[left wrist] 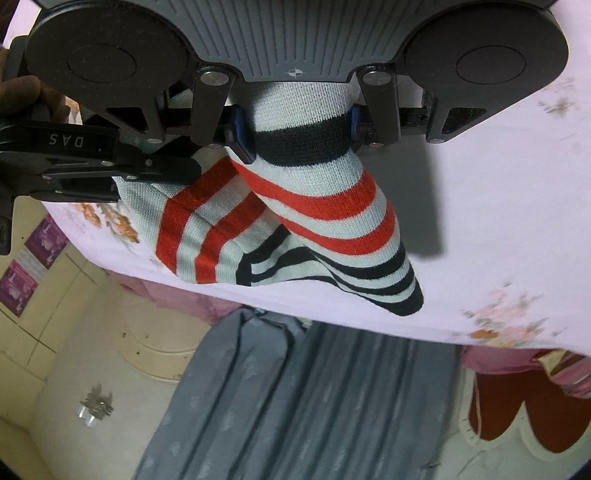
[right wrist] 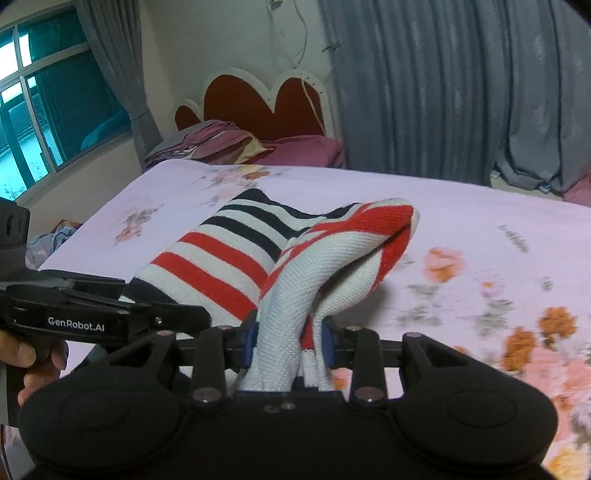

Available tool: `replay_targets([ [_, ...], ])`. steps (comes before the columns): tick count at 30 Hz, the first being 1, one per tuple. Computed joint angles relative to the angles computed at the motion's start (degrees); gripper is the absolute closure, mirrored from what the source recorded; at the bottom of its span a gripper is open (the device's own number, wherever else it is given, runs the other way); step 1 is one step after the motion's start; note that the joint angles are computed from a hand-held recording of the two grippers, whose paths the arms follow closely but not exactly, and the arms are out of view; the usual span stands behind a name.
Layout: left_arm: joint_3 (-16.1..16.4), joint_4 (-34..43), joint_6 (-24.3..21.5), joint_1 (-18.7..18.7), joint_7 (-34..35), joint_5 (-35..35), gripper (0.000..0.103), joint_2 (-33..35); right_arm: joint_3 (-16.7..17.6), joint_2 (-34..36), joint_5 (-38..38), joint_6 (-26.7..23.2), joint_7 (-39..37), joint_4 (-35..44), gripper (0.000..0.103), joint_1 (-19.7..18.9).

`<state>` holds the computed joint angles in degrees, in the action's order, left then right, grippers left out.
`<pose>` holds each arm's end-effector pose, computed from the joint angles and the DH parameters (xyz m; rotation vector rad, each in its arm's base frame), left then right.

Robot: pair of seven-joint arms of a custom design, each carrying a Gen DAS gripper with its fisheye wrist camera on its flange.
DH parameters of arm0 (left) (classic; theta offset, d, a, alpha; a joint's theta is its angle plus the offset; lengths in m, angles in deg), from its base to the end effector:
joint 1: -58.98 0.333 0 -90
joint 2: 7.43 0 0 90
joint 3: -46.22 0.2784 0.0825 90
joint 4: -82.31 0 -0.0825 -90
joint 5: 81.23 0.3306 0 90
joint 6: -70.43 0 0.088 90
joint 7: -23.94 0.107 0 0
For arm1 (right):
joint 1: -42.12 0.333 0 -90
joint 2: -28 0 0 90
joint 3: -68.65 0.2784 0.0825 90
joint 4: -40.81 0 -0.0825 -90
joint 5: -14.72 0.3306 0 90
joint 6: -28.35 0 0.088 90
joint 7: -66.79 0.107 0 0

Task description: Fold small clothes

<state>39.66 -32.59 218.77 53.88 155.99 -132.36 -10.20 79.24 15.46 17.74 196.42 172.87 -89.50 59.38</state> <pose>0.5296 -0.0954 0.5260 -1.5887 2.1790 -1.2655 0.4322 0.2315 0.5391 -1.7640 1.4820 -0.4288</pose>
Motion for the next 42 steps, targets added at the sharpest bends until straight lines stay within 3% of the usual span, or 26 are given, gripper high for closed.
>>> replay_targets([
  [3, 1.3, -0.2, -1.6, 1.5, 2.2, -0.6, 0.055, 0.7, 2.1, 3.6, -3.0, 0.2, 4.2, 2.7, 0.071, -0.6],
  [7, 2.0, -0.9, -3.3, 3.8, 5.7, -3.2, 0.054, 2.5, 2.2, 7.0, -6.7, 0.4, 9.6, 4.3, 0.071, 0.6],
  [10, 2.2, -3.2, -4.7, 5.8, 10.7, -11.2, 0.049, 3.8, 2.0, 8.3, -11.0, -1.2, 16.0, 3.7, 0.071, 0.2],
  [12, 2.3, -3.6, -7.8, 7.4, 10.8, -16.8, 0.049, 4.8, -0.5, 8.5, -4.9, 0.5, 15.1, 1.2, 0.069, 2.3],
  [14, 1.5, -3.8, -7.3, 7.7, 11.1, -18.4, 0.048, 5.1, -1.4, 8.4, -1.1, 3.4, 14.5, -0.7, 0.068, 3.1],
  [17, 0.7, -4.0, -4.9, 7.6, 11.3, -16.6, 0.037, 4.8, -0.7, 8.5, -7.0, 1.3, 18.3, 0.7, 0.068, 2.1],
  [18, 0.5, -4.6, -3.9, 7.4, 10.8, -15.0, 0.029, 4.3, -0.9, 8.3, -6.3, 1.0, 17.9, 0.6, 0.067, 2.5],
  [21, 1.1, -7.6, -2.2, 7.5, 13.1, -14.7, 0.028, 0.6, -1.8, 6.8, -1.7, -0.5, 15.0, 0.4, 0.06, 3.4],
  [23, 2.0, -9.1, 0.8, 6.9, 16.1, -17.4, 0.046, -1.9, 0.6, 4.8, -10.4, -1.2, 22.8, 0.5, 0.059, 0.5],
  [24, 2.7, -8.9, 0.8, 6.7, 17.6, -18.8, 0.066, -2.6, 1.9, 4.0, -15.6, -1.5, 26.5, 0.4, 0.061, -1.3],
  [26, 3.7, -7.3, -1.2, 6.2, 19.0, -20.3, 0.067, -2.5, 3.2, 3.1, -21.1, -1.8, 29.1, 1.6, 0.067, -2.9],
  [28, 3.2, -5.1, -3.0, 5.7, 18.1, -15.6, 0.067, -1.2, 3.7, 4.6, -24.1, -2.4, 29.2, 4.4, 0.075, -3.0],
  [32, 1.0, -3.2, -1.4, 4.1, 13.6, -3.2, 0.067, 1.6, 2.5, 10.7, -25.8, -12.7, 24.2, 12.8, 0.094, 0.6],
  [33, 0.7, -3.4, -1.0, 3.9, 13.3, -2.4, 0.067, 2.0, 2.2, 12.2, -26.5, -17.3, 24.0, 14.7, 0.094, 1.6],
  [34, 0.6, -3.8, -0.7, 3.9, 14.3, -4.0, 0.067, 2.1, 1.5, 12.9, -26.6, -18.7, 23.8, 14.7, 0.094, 2.3],
  [36, 0.8, -4.0, -1.2, 4.3, 15.0, -6.5, 0.067, 2.2, 0.0, 12.0, -27.9, -16.1, 25.8, 12.6, 0.094, 3.4],
  [40, 0.5, -4.6, -0.5, 4.3, 15.0, -5.9, 0.067, 1.6, -1.5, 11.5, -29.1, -15.7, 28.1, 11.9, 0.094, 5.0],
  [42, 0.4, -5.6, 0.5, 3.9, 14.5, -4.4, 0.067, 0.4, -1.6, 10.4, -29.8, -15.6, 30.5, 11.3, 0.087, 5.3],
])
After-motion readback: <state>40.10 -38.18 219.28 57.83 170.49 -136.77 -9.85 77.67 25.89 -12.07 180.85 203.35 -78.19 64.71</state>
